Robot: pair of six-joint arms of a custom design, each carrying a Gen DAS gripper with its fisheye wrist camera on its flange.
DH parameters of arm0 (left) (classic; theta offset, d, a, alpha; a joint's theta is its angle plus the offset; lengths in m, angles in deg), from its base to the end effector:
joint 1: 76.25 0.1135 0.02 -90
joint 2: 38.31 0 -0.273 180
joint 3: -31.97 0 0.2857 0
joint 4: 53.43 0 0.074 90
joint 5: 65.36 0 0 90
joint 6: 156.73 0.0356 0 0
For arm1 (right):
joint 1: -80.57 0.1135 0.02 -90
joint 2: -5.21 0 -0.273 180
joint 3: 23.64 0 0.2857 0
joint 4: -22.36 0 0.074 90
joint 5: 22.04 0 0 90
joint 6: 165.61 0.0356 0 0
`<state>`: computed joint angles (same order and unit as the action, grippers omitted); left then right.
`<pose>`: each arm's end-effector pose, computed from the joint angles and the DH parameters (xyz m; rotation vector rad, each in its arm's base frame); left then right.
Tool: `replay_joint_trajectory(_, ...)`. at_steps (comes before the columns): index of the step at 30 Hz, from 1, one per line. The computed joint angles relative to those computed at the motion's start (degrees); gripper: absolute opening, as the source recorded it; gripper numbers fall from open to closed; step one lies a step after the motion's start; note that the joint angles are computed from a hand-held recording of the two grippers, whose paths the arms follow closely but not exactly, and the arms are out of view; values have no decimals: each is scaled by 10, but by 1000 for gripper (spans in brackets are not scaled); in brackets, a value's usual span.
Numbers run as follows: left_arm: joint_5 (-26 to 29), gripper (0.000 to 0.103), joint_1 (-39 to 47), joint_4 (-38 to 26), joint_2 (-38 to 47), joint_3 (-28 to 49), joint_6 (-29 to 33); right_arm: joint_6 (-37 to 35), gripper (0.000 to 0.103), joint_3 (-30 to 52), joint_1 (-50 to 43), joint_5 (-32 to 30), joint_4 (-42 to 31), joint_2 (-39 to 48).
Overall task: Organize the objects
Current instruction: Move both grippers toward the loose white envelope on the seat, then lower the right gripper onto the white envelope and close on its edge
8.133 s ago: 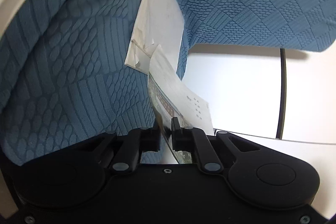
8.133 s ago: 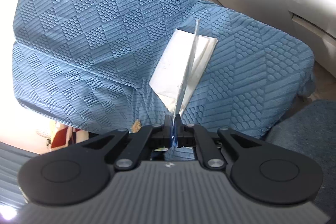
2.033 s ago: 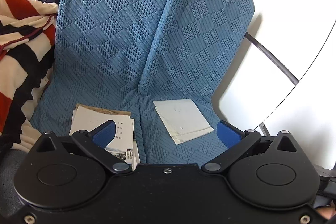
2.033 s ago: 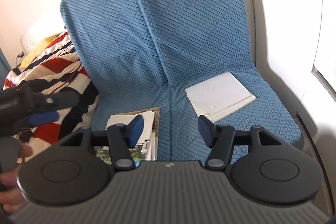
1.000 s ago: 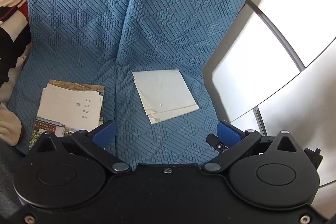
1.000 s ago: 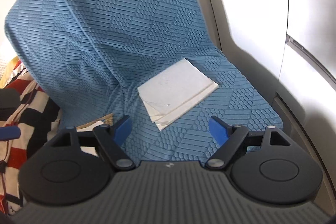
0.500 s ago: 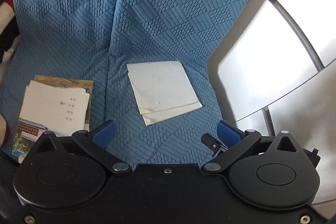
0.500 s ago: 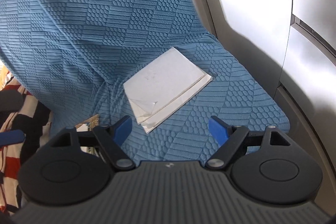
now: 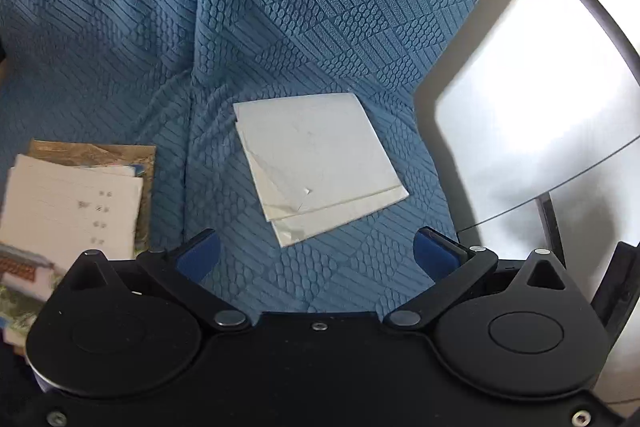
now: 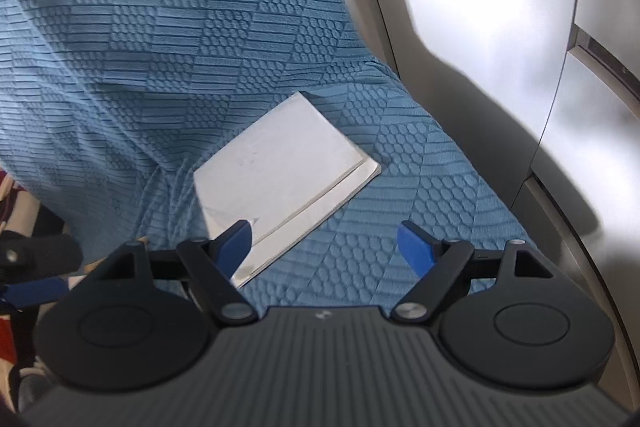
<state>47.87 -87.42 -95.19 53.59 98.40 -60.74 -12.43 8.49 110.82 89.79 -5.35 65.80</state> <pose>0.3193 -0.0774 0.1651 0.5147 2.6602 -0.5805 0.1766 0.0877 0.1262 0.8355 2.3180 0.2193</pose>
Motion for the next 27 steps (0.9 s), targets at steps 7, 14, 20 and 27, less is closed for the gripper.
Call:
replay_joint_trajectory(7,-17,103,-4,153,97,-5,-24,-105,82,-4,-99,-63,153,110)
replay_joint_trajectory(14,-41,98,-28,212,224,34,-39,-175,79,14,-151,-104,304,247)
replay_joint_trajectory(20,-42,86,-37,230,285,53,-32,-186,74,31,-167,-118,383,339)
replay_joint_trajectory(27,-49,66,-41,238,330,83,-33,-211,66,51,-165,-105,415,395)
